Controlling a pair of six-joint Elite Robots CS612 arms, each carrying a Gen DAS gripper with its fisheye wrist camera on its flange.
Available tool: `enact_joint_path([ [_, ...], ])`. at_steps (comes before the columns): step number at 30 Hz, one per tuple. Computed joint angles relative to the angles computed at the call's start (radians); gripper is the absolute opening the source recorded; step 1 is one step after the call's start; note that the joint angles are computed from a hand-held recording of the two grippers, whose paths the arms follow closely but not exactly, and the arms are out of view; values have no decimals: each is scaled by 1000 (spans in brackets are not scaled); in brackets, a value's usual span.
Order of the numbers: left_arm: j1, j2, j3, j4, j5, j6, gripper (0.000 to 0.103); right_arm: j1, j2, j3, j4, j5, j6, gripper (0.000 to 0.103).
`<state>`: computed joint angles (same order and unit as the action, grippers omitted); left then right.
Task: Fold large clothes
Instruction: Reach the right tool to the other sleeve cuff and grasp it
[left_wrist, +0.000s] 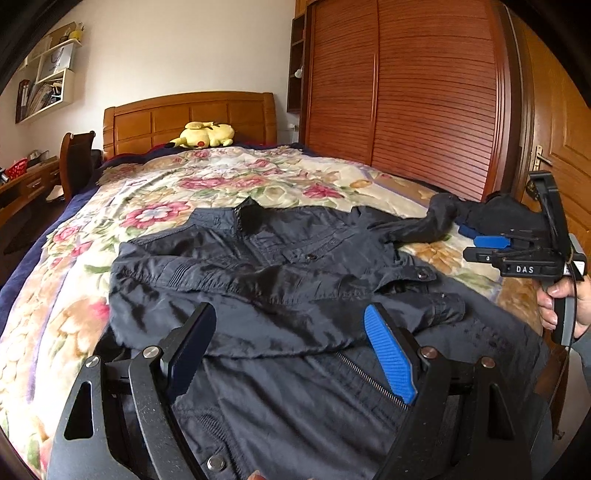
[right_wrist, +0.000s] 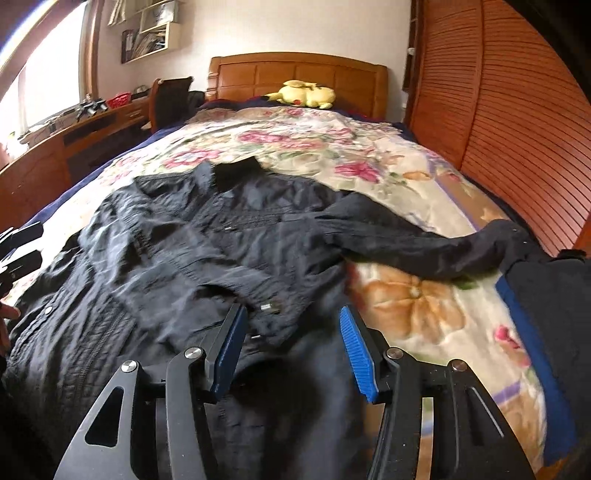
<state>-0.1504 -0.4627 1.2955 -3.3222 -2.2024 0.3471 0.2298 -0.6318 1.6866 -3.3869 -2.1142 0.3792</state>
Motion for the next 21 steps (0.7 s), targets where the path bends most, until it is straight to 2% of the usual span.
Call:
enact_joint_path([
  [12, -31, 24, -41, -17, 46, -57, 83, -98, -60, 57, 26, -96, 30, 54],
  [15, -38, 29, -45, -11, 65, -47, 83, -130, -77, 68, 36, -97, 51, 54],
  [17, -42, 32, -49, -2, 78, -36, 83, -154, -85, 68, 46, -67, 65, 55],
  [18, -44, 34, -50, 1, 83, -34, 83, -164, -87, 67, 55, -72, 72, 55],
  [20, -46, 37, -55, 16, 91, -28, 83, -181, -89, 61, 79, -89, 89, 63],
  [21, -47, 38, -57, 23, 93, -25, 83, -194, -94, 60, 95, -73, 101, 65],
])
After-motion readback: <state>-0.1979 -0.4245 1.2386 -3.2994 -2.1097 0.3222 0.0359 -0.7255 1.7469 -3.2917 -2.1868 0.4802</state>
